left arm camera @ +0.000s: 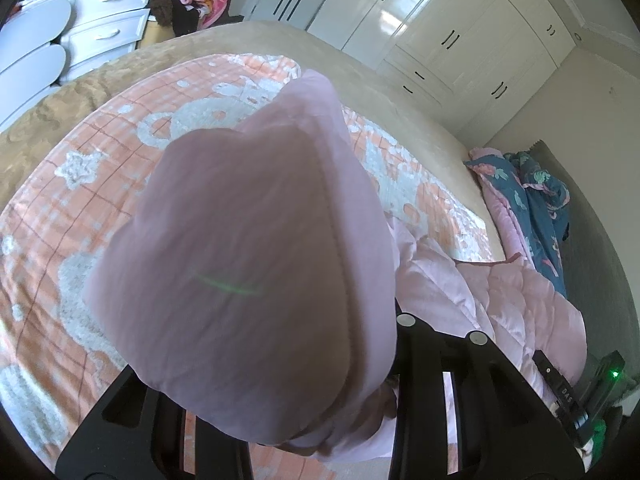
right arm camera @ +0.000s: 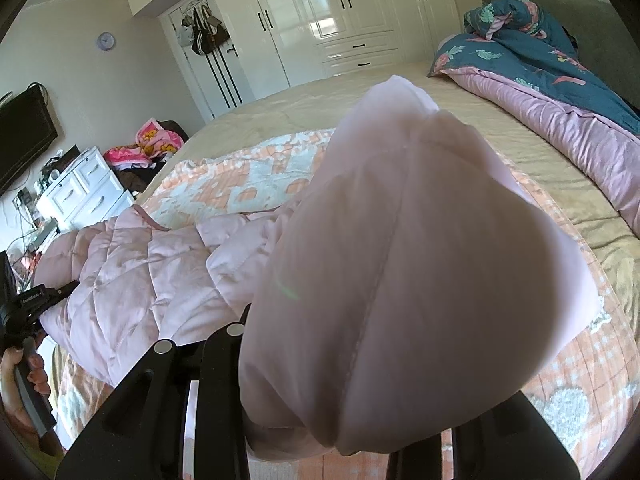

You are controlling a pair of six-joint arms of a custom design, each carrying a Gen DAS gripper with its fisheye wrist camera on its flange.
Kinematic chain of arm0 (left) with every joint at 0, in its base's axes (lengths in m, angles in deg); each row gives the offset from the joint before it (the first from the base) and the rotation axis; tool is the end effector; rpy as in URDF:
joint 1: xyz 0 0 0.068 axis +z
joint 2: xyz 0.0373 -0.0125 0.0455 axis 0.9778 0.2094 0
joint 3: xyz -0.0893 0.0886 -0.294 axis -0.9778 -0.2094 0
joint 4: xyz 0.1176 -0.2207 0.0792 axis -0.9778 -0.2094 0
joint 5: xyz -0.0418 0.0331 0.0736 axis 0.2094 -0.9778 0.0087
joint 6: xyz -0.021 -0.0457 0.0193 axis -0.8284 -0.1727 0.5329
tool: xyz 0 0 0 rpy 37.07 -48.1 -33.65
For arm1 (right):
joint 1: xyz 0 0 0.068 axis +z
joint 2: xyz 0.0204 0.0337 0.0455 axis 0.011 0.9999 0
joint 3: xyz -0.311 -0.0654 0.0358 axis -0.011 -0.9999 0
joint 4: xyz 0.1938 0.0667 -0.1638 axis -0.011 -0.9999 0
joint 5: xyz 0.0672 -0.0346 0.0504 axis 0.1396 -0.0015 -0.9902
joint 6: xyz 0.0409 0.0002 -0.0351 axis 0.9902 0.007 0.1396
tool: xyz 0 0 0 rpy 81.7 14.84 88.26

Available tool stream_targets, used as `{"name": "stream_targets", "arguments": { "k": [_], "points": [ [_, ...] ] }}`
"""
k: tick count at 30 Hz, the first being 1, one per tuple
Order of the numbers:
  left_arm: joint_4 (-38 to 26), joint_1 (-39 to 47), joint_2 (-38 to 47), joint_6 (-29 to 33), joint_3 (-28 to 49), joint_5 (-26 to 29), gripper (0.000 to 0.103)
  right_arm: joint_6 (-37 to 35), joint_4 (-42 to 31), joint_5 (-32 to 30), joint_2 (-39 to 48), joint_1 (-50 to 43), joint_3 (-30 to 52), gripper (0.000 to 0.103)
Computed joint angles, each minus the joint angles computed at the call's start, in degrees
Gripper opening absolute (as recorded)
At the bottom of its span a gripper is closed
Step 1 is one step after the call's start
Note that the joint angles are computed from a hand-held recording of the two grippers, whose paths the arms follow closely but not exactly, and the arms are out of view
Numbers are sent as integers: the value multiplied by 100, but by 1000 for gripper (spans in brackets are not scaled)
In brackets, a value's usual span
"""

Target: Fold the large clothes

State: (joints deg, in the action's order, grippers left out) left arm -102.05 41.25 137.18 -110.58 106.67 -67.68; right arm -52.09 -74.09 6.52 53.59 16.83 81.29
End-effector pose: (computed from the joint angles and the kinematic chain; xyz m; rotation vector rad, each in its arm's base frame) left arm 0.1847 -0.1300 0.2739 -0.3553 2.3338 -0.5680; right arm 0.1906 0.0519 0.2613 0.1868 2.2421 0.2639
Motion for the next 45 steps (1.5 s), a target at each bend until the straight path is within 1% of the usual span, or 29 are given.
{"name": "stream_targets", "arguments": {
  "k": [6,14,19,26,29,31,33,38,40,45],
  "points": [
    [-131,-157,-324,-73,-180,-67,25,-130,-154,-144,-198,-129,-49,31],
    [-296,-372,-801,-156,-472,-122,26,-241,-166,-365,-663,-352,-419,31],
    [-338,-625,-1104,-349,-694,-238,28,-393,-236,-671,-876,-701,-570,31],
    [-438,-1037,-1415,-585,-1024,-529,29,-584,-378,-771,-1191,-819,-821,31],
    [-437,-1196,-1514,-749,-1190,-652,30,-616,-399,-736,-1267,-806,-948,31],
    [-403,-1347,-1545,-940,-1300,-776,30,-515,-376,-688,-1297,-739,-1025,31],
    [-384,-1478,-1505,-1032,-1368,-905,30,-494,-326,-622,-1279,-688,-1109,31],
    [-300,-1465,-1338,-1034,-1456,-945,33,-331,-126,-798,-980,-925,-1278,33],
    [-238,-1436,-1232,-1032,-1487,-931,35,-361,1,-928,-763,-1120,-1340,35],
    [28,-1297,-1070,-1065,-1647,-815,38,-248,299,-914,-287,-1185,-1423,40]
  ]
}}
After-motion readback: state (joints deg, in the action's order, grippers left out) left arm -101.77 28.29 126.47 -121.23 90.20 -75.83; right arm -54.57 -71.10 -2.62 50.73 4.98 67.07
